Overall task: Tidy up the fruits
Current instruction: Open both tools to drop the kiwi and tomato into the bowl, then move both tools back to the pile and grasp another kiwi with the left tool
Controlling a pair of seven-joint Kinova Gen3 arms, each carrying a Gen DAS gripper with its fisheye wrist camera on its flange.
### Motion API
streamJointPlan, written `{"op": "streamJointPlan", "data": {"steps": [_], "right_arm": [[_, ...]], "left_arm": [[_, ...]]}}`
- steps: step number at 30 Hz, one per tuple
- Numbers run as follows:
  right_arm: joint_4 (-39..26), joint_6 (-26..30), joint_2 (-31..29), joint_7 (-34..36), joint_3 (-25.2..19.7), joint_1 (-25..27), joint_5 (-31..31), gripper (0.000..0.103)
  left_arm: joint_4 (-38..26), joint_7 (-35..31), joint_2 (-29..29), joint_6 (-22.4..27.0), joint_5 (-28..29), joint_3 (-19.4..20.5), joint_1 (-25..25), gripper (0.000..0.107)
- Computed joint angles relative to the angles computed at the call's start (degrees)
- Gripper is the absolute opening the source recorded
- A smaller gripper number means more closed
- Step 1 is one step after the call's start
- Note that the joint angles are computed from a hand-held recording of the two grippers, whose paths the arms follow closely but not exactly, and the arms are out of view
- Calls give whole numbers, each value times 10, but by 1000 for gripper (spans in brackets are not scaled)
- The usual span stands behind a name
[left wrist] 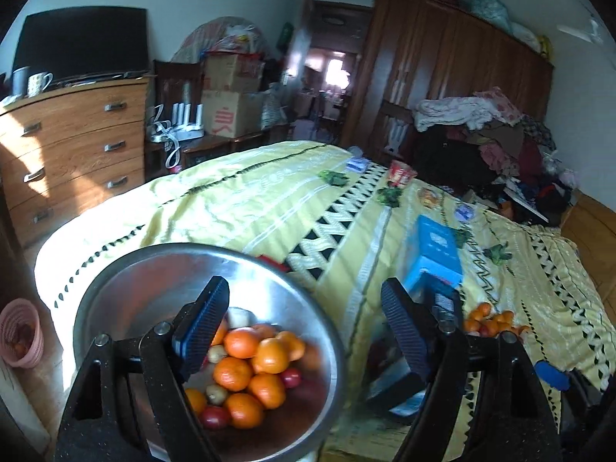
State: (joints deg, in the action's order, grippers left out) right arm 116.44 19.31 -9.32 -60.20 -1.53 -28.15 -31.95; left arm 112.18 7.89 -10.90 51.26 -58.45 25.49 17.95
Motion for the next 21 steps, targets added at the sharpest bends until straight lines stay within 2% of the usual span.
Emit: {"op": "streamJointPlan", "data": {"steps": [3, 5, 8, 10, 12, 14, 17, 19, 21], "right_arm": [[35, 16, -3, -29, 21, 49, 25, 94], [44, 37, 6, -28, 49, 77, 18, 94], [58, 61, 20, 12, 96, 112, -37, 94], [65, 69, 23, 33, 109, 135, -61, 94], [65, 83, 31, 66, 123, 154, -90, 94], [68, 93, 38, 102, 131, 172, -117, 94], [73, 112, 57, 165, 144, 201, -161, 91], [72, 131, 76, 199, 151, 226, -189, 88], [74, 144, 90, 229, 151, 251, -212, 88]], "left_arm": [[-44, 4, 54, -19, -48, -7, 66, 82], [-90, -29, 103, -24, -55, -2, 100, 82], [-153, -99, 183, -75, -28, 26, 101, 82], [-191, -146, 236, -121, 17, -1, 124, 81], [-220, -193, 289, -168, 63, -26, 127, 73], [-251, -238, 342, -194, 110, -21, 98, 54], [-327, -307, 421, -181, 170, -30, 81, 43], [-380, -349, 469, -139, 184, -5, 65, 39], [-428, -383, 504, -95, 198, -4, 70, 37]]}}
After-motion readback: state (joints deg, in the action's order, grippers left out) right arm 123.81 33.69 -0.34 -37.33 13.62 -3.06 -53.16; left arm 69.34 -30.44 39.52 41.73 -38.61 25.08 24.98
